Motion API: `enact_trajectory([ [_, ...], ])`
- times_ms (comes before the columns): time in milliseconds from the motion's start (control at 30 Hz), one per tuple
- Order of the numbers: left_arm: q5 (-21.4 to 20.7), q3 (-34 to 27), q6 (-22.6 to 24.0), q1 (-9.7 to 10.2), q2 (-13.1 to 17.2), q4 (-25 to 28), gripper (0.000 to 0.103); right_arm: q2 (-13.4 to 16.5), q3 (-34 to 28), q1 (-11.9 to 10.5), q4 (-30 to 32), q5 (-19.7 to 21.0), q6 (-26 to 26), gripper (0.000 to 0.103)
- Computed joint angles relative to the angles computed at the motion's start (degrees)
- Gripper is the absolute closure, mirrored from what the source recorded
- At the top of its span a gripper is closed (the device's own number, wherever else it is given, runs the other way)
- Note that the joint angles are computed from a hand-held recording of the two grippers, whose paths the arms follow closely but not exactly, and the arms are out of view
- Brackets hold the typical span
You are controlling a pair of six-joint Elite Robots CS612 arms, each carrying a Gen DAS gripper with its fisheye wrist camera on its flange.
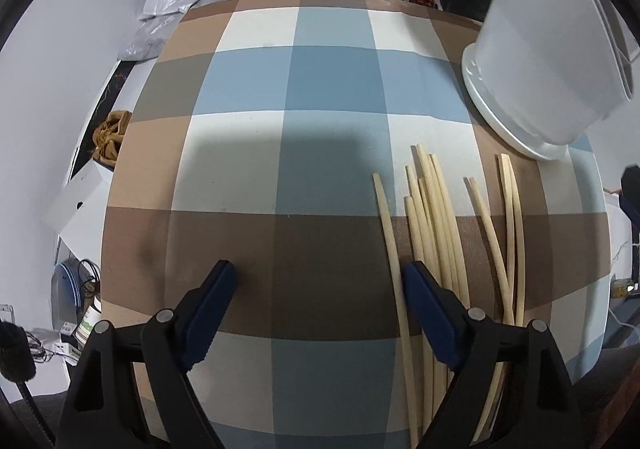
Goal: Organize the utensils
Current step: 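Grasp one wooden stick with the left gripper while the right gripper regrips a stick, then lift the held sticks off the mat with both grippers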
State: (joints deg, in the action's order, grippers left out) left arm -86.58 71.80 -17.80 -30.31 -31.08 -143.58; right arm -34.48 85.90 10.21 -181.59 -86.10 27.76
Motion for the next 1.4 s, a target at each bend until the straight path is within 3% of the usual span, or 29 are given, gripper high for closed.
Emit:
enact_trajectory([
  [267,0.08,-1.18,0.86,-0.13,0.72,-1.04,0.058,-0.71,1.18,-0.09,-1.22,-1.13,2.35,0.042],
  [400,0.35,-2.28,0.85,-0.23,1.22,-0.84,0.090,-1.26,2.34,0.05,-1.60,-2.07,2.90,0.041],
  [467,-0.09,-2.81,1.09,-0.23,1.47,-0.58,0.100,-1.37,2.64,-0.04,-2.09,-1.88,3.09,0.041],
  [633,-2.96,-2.85,0.93,0.56,1.51,-0.98,0.102,-1.60,3.22,-0.14,-2.21,-1.68,2.04,0.041],
  [767,-5.50,-1.45,-2.76,1.42,0.84,-4.19,0.102,-1.60,3.26,-0.33,-1.79,0.19,1.65,0.041],
  [1033,-6.63,3.74,-2.44,1.49,-1.83,-17.14,0.102,-0.52,0.92,0.08,3.59,4.75,-3.59,0.069],
  [1167,-8.66,5.07,-2.75,1.85,-2.50,-20.32,0.102,0.44,-1.44,0.71,7.83,5.16,-7.12,0.075],
  [1400,-12.13,4.47,-4.19,3.61,-2.05,-22.16,0.102,1.72,-5.71,1.73,14.81,5.50,-13.00,0.077],
])
